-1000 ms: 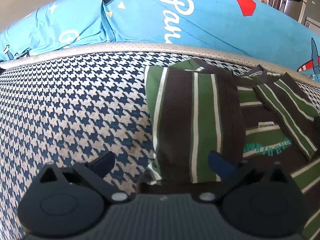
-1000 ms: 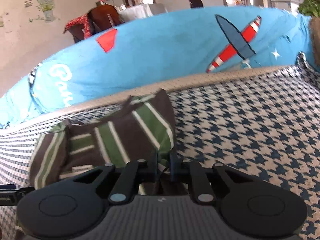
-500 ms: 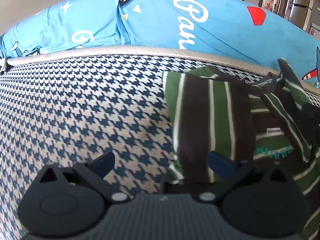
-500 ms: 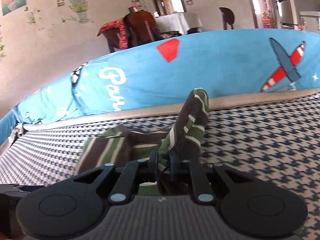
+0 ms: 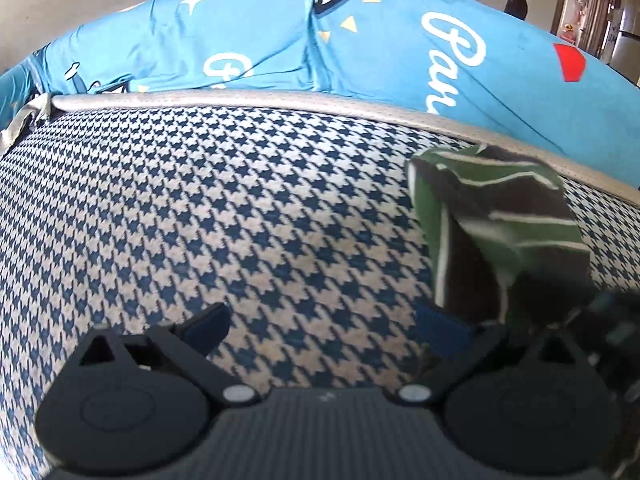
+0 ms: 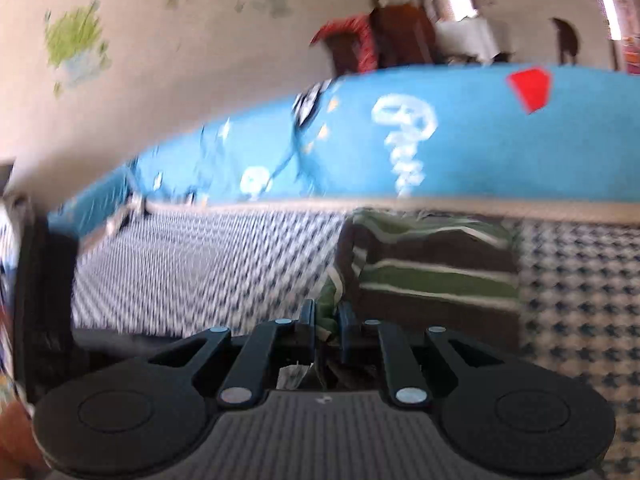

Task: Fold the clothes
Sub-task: 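Move the right gripper to the hem of the striped shirt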

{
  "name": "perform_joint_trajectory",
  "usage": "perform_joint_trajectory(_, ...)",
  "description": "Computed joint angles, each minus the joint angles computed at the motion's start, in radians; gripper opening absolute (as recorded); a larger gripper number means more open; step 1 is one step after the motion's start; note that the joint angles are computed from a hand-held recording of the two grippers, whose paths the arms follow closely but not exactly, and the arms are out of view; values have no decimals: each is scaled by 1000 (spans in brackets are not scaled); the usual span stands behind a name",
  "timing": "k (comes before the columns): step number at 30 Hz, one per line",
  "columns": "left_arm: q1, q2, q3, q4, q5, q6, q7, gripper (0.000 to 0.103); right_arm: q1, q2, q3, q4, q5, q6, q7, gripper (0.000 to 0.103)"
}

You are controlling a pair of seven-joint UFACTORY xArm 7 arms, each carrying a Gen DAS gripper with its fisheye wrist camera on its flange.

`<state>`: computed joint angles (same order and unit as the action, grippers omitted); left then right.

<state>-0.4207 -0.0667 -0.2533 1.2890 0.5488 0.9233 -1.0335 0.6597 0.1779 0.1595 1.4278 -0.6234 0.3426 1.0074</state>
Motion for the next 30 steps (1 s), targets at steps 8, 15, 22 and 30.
perform_joint_trajectory(8,15,-11,4,-15,-5,-11,-10,103,7,45,9,22,110,25,-89,20)
perform_joint_trajectory(15,16,-9,1,-14,-9,-29,-12,103,9,52,31,36,204,69,-249,34)
perform_joint_trajectory(22,2,7,-5,-1,26,-51,-33,103,-3,3,44,-13,246,47,-306,47)
perform_joint_trajectory(30,-20,24,-6,9,31,-106,-34,103,-26,-21,76,-44,332,48,-403,48)
